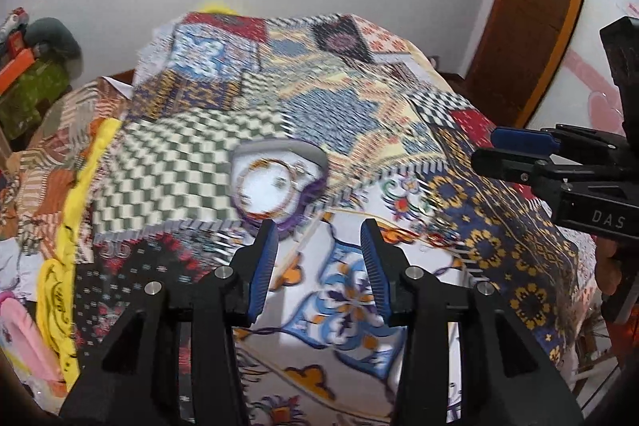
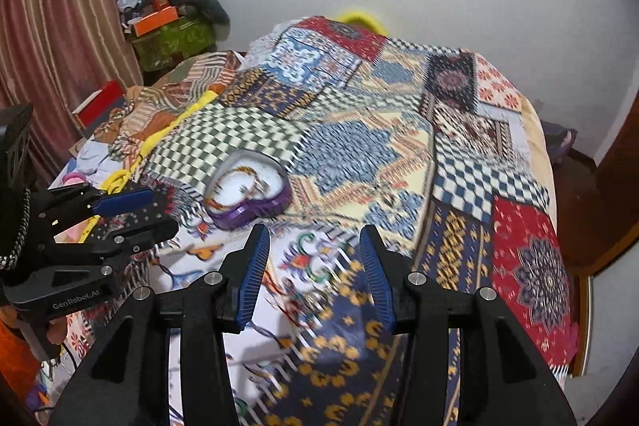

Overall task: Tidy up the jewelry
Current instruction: 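Move the left gripper back toward the remaining silver rings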

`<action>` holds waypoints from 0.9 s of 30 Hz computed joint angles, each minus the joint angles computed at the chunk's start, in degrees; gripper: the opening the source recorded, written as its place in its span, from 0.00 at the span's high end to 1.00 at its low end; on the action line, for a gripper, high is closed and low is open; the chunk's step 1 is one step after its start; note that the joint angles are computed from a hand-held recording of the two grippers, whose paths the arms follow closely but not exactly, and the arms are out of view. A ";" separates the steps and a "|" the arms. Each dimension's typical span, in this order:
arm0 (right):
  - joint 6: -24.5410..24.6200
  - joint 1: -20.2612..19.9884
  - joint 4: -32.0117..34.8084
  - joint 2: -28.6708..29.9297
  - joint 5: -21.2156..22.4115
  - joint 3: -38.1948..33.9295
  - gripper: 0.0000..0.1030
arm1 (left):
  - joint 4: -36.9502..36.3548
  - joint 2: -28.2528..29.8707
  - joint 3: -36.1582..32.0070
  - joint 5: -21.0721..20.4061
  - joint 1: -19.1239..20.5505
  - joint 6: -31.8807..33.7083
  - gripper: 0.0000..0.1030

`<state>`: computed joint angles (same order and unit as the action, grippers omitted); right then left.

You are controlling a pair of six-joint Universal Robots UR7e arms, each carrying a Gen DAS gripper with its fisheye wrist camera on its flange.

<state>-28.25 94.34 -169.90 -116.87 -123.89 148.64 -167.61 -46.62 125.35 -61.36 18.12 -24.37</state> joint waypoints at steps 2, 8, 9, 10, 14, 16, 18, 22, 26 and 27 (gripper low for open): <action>-0.54 -1.50 0.24 -1.81 -0.01 0.75 0.58 | 0.28 1.29 -0.69 -0.86 -0.11 0.36 0.59; -1.50 -7.27 4.49 -7.42 3.03 2.16 0.58 | 0.72 4.96 -2.72 -3.37 -0.25 2.30 0.59; -1.85 -7.93 4.60 -7.81 3.05 2.47 0.58 | 0.84 5.35 -3.02 -4.03 -0.14 2.53 0.59; -2.12 -8.39 4.61 -8.11 3.07 2.74 0.58 | 0.84 5.81 -3.32 -4.63 -0.11 2.68 0.59; -3.27 -11.40 5.83 -9.77 4.51 3.29 0.58 | 0.03 7.32 -4.13 -5.49 -0.53 3.50 0.59; -3.42 -12.75 7.42 -10.55 5.76 3.16 0.58 | -0.05 7.84 -4.55 -5.65 -0.57 3.70 0.59; -3.55 -13.76 8.98 -11.35 7.45 3.07 0.58 | -0.34 8.20 -4.69 -5.10 -0.71 3.77 0.59; -3.44 -14.28 11.92 -11.40 10.39 2.59 0.58 | -0.80 8.08 -4.30 -4.12 -0.50 3.46 0.59; -3.09 -13.28 11.86 -8.53 11.17 2.27 0.61 | -1.14 7.05 -3.19 -3.60 -0.06 2.77 0.59; -2.96 -12.91 11.66 -7.59 10.86 2.17 0.67 | -1.27 6.74 -2.91 -3.48 0.06 2.64 0.59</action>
